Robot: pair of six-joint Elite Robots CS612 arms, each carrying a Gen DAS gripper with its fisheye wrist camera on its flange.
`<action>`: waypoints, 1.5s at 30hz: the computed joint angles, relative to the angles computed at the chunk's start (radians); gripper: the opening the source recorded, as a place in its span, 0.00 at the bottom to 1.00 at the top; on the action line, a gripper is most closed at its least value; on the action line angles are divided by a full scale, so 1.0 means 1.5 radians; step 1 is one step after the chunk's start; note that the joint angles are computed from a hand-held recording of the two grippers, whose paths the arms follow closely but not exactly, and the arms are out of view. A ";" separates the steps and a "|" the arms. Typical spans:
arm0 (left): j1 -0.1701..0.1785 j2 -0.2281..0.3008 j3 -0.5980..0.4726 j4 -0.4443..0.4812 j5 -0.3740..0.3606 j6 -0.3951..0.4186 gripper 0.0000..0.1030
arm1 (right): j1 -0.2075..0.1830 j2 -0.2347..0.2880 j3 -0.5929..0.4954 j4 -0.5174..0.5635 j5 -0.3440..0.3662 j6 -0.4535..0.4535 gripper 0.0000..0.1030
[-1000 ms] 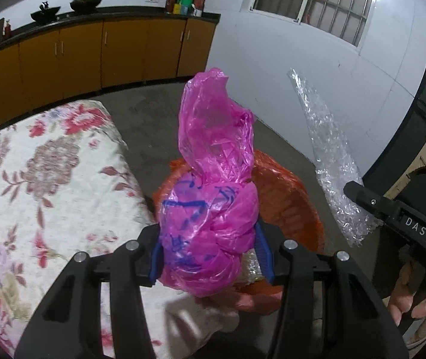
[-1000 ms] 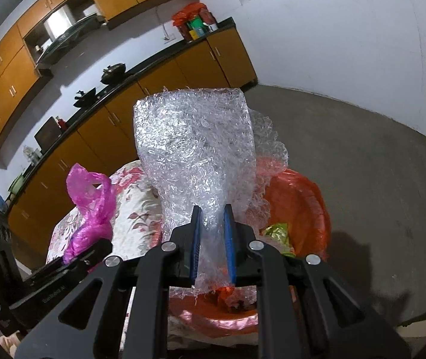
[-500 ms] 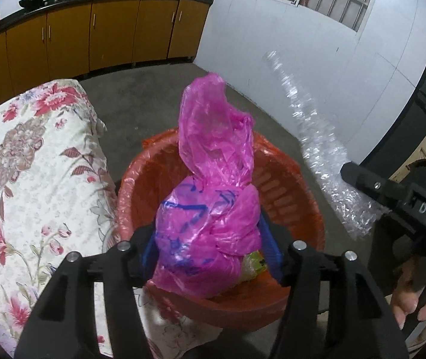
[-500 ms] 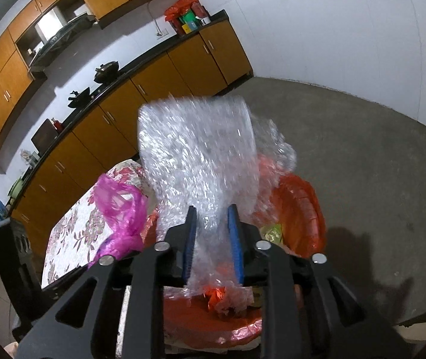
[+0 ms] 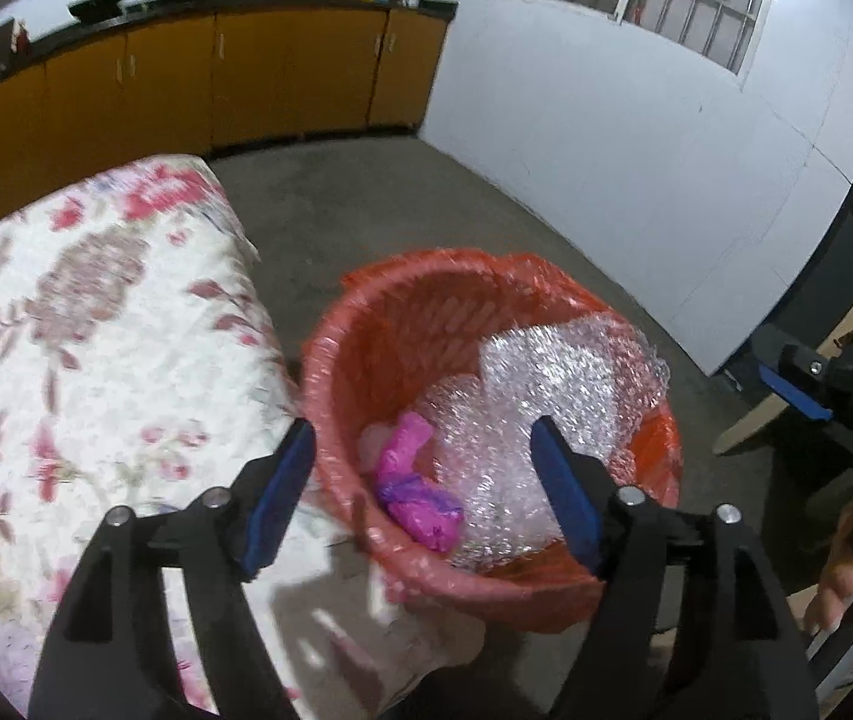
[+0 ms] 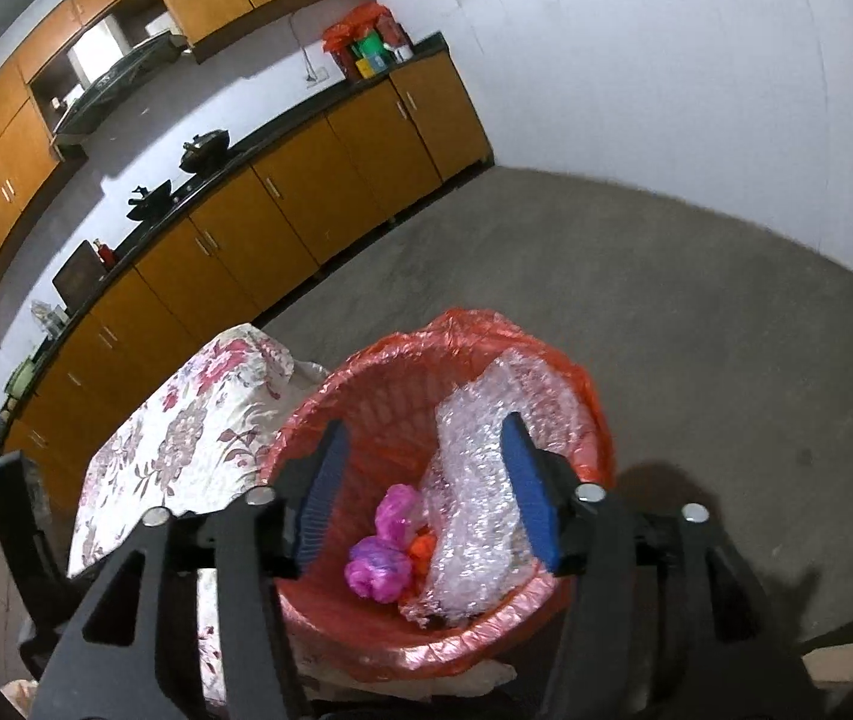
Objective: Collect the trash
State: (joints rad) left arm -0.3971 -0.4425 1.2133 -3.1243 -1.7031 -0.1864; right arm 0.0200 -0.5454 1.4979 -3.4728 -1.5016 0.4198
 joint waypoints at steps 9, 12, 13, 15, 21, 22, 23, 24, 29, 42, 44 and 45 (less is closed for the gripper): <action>-0.009 -0.070 0.151 -0.219 0.162 -0.014 0.93 | 0.048 -0.009 0.047 -0.170 -0.141 -0.095 0.98; -0.013 -0.088 0.197 -0.270 0.228 -0.016 0.96 | 0.059 -0.019 0.061 -0.185 -0.160 -0.106 0.98; -0.014 -0.094 0.211 -0.282 0.246 -0.018 0.96 | 0.063 -0.023 0.065 -0.179 -0.169 -0.113 0.98; -0.016 -0.106 0.239 -0.306 0.286 -0.028 0.96 | 0.074 -0.032 0.072 -0.162 -0.200 -0.135 0.98; -0.016 -0.136 0.310 -0.343 0.351 -0.081 0.96 | 0.100 -0.041 0.092 -0.190 -0.220 -0.187 0.98; -0.016 -0.140 0.319 -0.348 0.358 -0.084 0.96 | 0.103 -0.042 0.094 -0.195 -0.221 -0.194 0.98; -0.018 -0.143 0.330 -0.356 0.370 -0.087 0.96 | 0.108 -0.042 0.096 -0.201 -0.225 -0.201 0.98; -0.020 -0.145 0.336 -0.362 0.380 -0.089 0.96 | 0.111 -0.043 0.098 -0.203 -0.228 -0.205 0.98; -0.032 -0.152 0.368 -0.409 0.433 -0.070 0.96 | 0.122 -0.046 0.107 -0.197 -0.228 -0.203 0.98; -0.042 -0.166 0.409 -0.432 0.456 -0.081 0.96 | 0.142 -0.046 0.118 -0.192 -0.244 -0.210 0.98; -0.042 -0.167 0.412 -0.426 0.454 -0.088 0.96 | 0.144 -0.046 0.120 -0.189 -0.245 -0.209 0.98; -0.042 -0.167 0.412 -0.423 0.453 -0.089 0.96 | 0.144 -0.046 0.121 -0.188 -0.246 -0.208 0.98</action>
State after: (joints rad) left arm -0.4605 -0.6931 1.8314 -3.7585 -1.0231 -0.3200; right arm 0.2365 -0.6144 1.6793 -3.7543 -1.8709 0.1084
